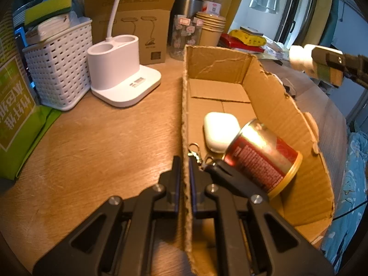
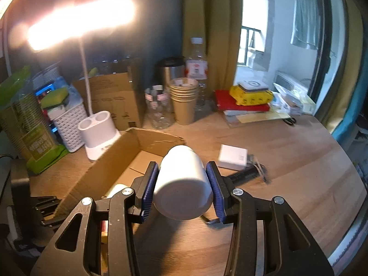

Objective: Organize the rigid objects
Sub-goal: 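Lift the pill bottle with the right gripper and carry it over the box, then lower the pill bottle into the box and open the right gripper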

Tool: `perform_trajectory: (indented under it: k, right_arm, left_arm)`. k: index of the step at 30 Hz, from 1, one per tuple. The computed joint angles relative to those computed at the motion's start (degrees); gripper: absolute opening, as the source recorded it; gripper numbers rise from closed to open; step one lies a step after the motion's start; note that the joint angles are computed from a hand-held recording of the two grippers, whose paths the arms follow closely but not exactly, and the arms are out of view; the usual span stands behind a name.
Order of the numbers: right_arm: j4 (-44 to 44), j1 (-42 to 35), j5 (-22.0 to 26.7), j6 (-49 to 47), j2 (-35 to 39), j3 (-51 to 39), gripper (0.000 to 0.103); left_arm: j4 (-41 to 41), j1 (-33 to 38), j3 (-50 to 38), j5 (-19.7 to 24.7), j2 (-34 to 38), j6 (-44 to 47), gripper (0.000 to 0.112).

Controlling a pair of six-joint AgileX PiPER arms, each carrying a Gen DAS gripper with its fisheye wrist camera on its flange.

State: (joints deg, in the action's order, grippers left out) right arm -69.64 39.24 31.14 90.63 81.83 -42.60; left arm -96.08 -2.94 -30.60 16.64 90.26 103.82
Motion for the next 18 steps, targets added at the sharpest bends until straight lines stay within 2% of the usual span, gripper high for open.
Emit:
perform_trajectory:
  k: [7,18]
  right_arm:
    - [0.4,2.0,-0.3,-0.5,3.3,-3.0,0.045]
    - [0.2,2.8,-3.9,0.2,11.7,-6.0,0.045]
  left_arm:
    - [0.7,0.4,0.0,0.8,0.0,-0.3,0.008]
    - [0.9,0.4,-0.1,0.7,0.1,-0.5,0.008]
